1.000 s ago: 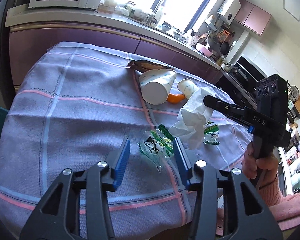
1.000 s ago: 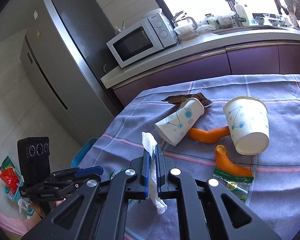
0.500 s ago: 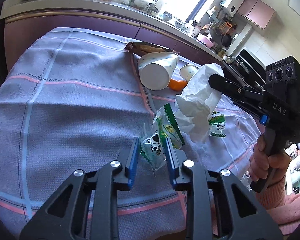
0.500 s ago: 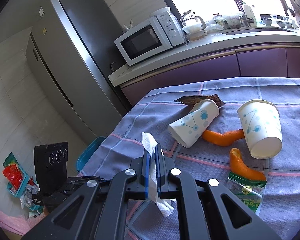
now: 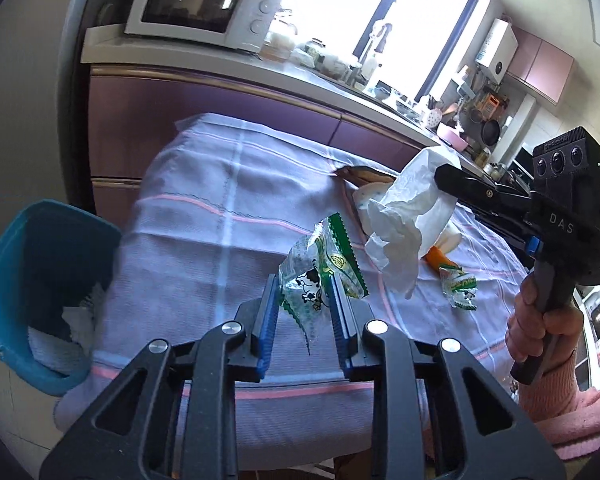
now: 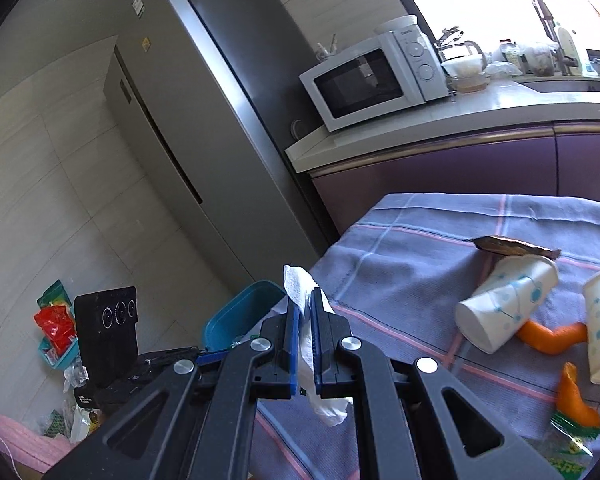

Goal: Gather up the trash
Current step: 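Carry both items to the teal bin and open both tools to drop them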

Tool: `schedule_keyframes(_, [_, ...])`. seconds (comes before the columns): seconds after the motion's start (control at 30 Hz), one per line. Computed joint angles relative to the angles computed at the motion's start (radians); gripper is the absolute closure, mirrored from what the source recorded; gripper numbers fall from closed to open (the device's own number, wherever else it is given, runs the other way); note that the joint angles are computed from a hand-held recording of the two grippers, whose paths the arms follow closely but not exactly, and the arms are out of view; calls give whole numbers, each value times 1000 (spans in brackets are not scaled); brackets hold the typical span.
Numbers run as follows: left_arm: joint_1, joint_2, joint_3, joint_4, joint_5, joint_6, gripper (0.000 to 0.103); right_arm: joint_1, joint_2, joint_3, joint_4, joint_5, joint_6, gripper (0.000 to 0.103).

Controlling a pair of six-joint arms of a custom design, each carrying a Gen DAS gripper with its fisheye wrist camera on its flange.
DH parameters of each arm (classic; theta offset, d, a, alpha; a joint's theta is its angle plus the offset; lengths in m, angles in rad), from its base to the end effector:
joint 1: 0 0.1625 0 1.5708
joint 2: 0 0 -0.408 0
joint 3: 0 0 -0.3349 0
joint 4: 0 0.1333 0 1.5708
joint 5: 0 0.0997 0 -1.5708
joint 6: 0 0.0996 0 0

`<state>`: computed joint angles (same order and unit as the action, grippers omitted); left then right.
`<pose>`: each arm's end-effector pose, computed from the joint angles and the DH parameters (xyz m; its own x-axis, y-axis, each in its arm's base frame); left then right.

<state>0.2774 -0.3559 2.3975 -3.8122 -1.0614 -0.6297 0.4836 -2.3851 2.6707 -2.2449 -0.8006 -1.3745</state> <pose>-0.2825 -0.2695 -0.0592 -0.8236 0.4991 -0.2694 0.5662 0.6958 -0.4419 -0.0332 -0.2464 0.3198 -0.9143 -0.3220 0.2458 -0.3966 0.5869 -0.7059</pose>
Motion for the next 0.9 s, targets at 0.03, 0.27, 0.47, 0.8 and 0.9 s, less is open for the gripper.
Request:
schedule_keyframes(0.03, [-2,-15,25,-9,25,-13,78,65,55,13,-103,-25,56,98])
schedule_keyframes(0.27, [9,-114,167,-24,182,-93,78,434,439,29,-612,-187,323,98])
schedule_keyframes(0.47, [47,-189,251,13,282,-160,77,644,733,-25,-853,-276,484,98])
schedule_keyframes(0.8, [192,-219,290,32,320,-177,77,806,1065,-128,-1030,-391,639,98])
schedule_keyframes(0.9, [222,-201,284,27,318,-174,77,833,1134,-151,-1058,-424,662,98])
